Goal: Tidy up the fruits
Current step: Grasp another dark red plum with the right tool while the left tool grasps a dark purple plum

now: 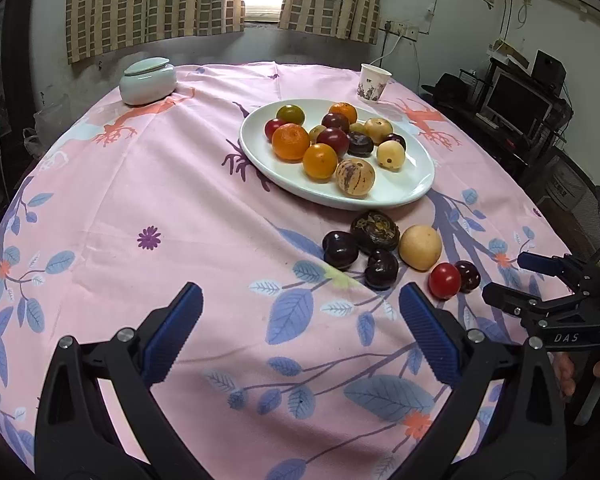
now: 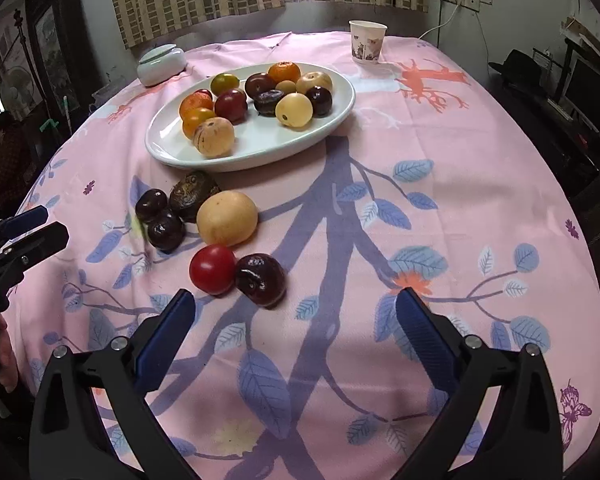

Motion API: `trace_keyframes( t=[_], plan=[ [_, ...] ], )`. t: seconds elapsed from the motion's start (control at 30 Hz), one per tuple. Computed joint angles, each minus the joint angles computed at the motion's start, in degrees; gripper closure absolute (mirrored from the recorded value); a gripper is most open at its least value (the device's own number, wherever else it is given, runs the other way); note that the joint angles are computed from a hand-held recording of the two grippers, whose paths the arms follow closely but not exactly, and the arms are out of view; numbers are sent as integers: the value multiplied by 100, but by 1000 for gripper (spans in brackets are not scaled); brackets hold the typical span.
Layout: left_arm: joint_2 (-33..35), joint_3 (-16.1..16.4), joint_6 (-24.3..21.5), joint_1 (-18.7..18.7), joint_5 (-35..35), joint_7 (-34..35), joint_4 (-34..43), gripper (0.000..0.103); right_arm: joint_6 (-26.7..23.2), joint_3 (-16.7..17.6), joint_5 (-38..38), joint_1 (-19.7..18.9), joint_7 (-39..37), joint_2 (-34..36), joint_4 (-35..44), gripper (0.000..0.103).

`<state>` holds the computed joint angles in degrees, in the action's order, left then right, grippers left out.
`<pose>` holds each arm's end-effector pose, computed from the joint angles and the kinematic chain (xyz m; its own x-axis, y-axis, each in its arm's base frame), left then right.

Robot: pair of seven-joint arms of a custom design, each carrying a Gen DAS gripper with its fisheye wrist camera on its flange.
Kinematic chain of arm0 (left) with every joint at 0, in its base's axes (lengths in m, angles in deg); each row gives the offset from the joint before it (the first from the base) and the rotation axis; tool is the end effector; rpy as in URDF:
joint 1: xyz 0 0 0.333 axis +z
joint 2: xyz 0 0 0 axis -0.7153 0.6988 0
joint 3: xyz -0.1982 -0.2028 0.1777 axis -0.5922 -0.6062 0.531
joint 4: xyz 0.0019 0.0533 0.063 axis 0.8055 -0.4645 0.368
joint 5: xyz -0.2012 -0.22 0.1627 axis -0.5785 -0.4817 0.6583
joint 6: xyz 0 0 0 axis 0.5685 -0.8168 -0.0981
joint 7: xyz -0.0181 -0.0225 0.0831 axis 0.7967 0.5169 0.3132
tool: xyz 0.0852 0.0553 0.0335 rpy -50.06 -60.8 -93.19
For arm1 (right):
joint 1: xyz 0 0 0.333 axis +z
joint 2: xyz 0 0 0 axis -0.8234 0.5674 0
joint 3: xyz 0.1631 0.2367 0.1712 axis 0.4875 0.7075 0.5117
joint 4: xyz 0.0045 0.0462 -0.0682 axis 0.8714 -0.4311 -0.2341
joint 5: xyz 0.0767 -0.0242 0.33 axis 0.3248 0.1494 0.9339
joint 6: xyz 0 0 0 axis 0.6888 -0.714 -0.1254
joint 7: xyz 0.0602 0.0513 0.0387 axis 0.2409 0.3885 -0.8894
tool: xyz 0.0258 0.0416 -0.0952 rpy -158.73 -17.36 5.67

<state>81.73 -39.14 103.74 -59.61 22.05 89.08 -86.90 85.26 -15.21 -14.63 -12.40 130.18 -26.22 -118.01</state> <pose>0.6139 -0.2705 0.4912 -0.5075 -0.8535 0.1184 -0.6584 0.2955 -0.6922 0.5265 0.4815 0.4782 -0.1679 -0.9801 -0.1062 -0.7808 0.1979 -0.5926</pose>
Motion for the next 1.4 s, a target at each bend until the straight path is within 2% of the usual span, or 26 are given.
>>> trace_keyframes(
  t=[0.07,0.1,0.17,0.2,0.3,0.4,0.43,0.47,0.6,0.73,0.83,0.9,0.93,1.0,1.17,1.23,1.27,1.33,1.4],
  plan=[
    [9,-7,-67,2,-4,5,24,3,486,132,179,-191,-69,-100,-300,30],
    [19,-23,-125,12,-17,17,47,3,640,185,286,-264,-148,-97,-362,33],
    [32,-80,-223,45,-75,80,78,3,639,237,477,-326,-357,7,-274,45],
    [20,-82,-217,37,-80,99,59,3,612,256,576,-348,-467,73,-200,48],
    [-3,-75,-200,6,-72,139,22,3,563,163,618,-295,-614,246,56,49],
    [70,-87,-381,-25,-65,167,149,3,445,89,656,-260,-831,448,386,55],
    [107,-61,-448,-67,-22,144,207,3,309,67,647,-219,-958,532,550,59],
    [145,-46,-510,-99,14,133,265,3,416,97,689,-237,-1049,539,538,70],
    [314,20,-703,-262,205,45,540,3,701,7,712,-175,-773,336,167,70],
    [536,-109,-926,-260,131,89,877,4,1242,-103,491,-151,-75,-234,-751,70],
    [794,-131,-1325,-328,107,68,1297,25,1493,-117,253,-198,397,-584,-1319,70],
    [1026,-50,-1677,-439,207,-69,1665,51,1764,-104,92,-269,696,-764,-1667,70],
    [1162,14,-1878,-513,295,-167,1886,57,1887,-77,42,-318,787,-819,-1787,70],
    [1295,127,-1886,-644,474,-316,2046,58,2155,-21,-25,-419,910,-911,-2015,70],
    [1443,192,-1811,-791,751,-398,2237,58,2347,111,50,-591,828,-909,-2114,70],
    [1412,206,-1791,-824,832,-416,2195,66,2376,128,91,-604,794,-897,-2113,70],
    [1356,187,-1741,-799,827,-401,2109,74,2371,131,106,-598,786,-895,-2104,70],
    [1318,-53,-1879,-582,550,-218,2087,75,2335,113,93,-559,807,-896,-2069,70],
    [1224,-109,-1817,-512,415,-111,1942,75,2253,100,77,-528,803,-872,-1980,70]
  ],
)
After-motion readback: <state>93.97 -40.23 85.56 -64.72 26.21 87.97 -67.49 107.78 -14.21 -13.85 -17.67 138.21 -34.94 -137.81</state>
